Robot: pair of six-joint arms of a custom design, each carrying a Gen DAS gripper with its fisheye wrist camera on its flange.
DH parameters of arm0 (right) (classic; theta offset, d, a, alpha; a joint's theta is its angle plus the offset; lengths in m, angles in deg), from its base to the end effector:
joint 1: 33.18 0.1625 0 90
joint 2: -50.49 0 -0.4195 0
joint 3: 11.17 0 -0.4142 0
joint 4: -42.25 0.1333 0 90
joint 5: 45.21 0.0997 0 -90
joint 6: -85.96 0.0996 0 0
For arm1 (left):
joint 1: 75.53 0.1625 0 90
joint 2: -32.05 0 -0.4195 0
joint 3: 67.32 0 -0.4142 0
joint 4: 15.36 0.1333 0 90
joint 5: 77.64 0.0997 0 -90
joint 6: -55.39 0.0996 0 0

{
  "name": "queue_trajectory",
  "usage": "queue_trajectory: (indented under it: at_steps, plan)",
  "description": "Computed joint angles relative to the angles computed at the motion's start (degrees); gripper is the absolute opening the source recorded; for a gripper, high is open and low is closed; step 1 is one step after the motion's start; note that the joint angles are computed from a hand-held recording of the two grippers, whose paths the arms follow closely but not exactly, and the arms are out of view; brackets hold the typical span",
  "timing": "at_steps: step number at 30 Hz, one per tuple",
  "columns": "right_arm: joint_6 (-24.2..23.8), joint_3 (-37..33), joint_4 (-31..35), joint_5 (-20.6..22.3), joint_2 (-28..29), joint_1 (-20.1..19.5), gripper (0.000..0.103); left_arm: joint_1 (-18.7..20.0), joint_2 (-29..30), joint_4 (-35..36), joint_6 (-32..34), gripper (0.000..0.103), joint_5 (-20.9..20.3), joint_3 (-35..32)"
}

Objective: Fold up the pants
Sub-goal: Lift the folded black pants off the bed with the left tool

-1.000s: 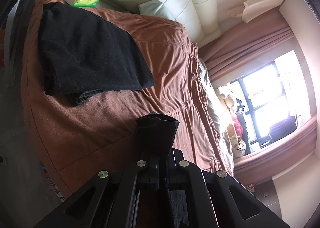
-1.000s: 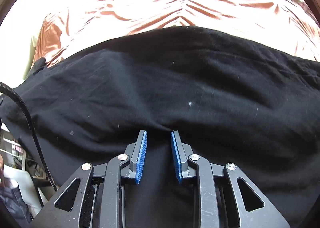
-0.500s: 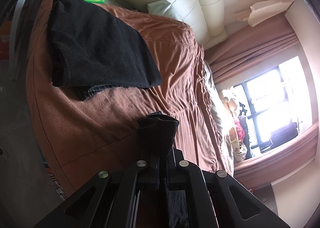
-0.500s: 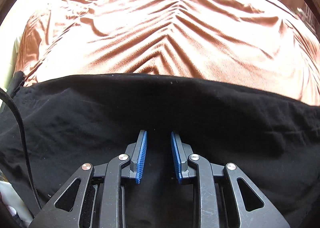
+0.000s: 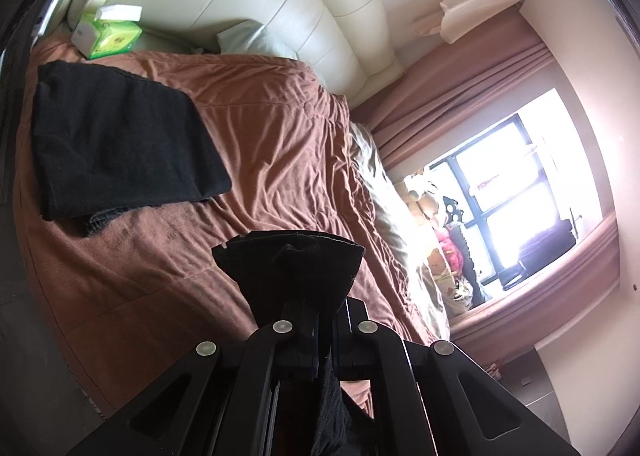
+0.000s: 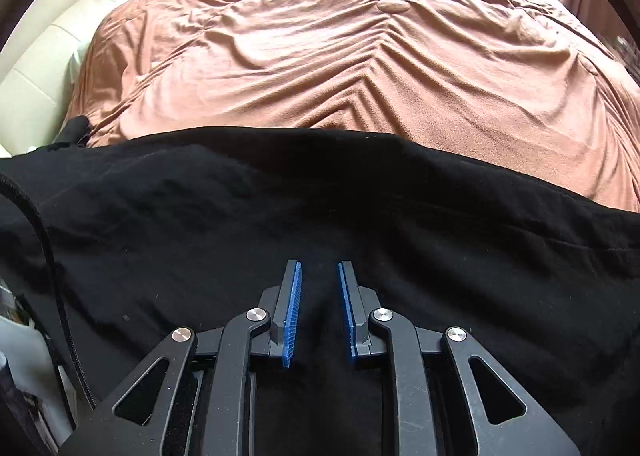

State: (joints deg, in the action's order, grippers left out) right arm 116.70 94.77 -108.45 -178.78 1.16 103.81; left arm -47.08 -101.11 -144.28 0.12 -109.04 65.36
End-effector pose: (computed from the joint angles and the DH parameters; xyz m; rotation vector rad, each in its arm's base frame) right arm 0.4872 -0.3660 0.0700 0.3184 -2.4833 0.6974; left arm -0.1046 -0.3050 0.4952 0.3740 -2.5889 1.7069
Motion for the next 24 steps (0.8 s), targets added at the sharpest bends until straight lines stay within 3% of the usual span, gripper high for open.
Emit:
queue_trajectory:
  at_steps: [8, 14, 16, 20, 24]
  plan:
    - [-1.2, 8.8, -5.5, -1.5, -8.2, 4.9, 0.016, -6.2, 9.1, -3.1, 4.0, 0.004, 1.3, -4.8]
    - [2.3, 15.7, -7.3, -2.4, -15.1, 8.1, 0.017, -9.1, 15.6, -8.1, 7.5, 0.004, 1.0, -7.4]
    - [3.8, 17.6, -6.9, -2.8, -17.3, 9.1, 0.024, -9.8, 17.9, -9.2, 8.3, 0.004, 0.4, -8.3]
    - [4.9, 21.7, -8.5, -2.5, -22.1, 11.1, 0.062, -10.8, 22.7, -12.5, 11.2, 0.004, -1.0, -10.0]
    - [7.9, 24.6, -6.6, -3.9, -26.7, 13.2, 0.072, -11.5, 27.3, -15.9, 13.2, 0.004, -2.5, -11.5]
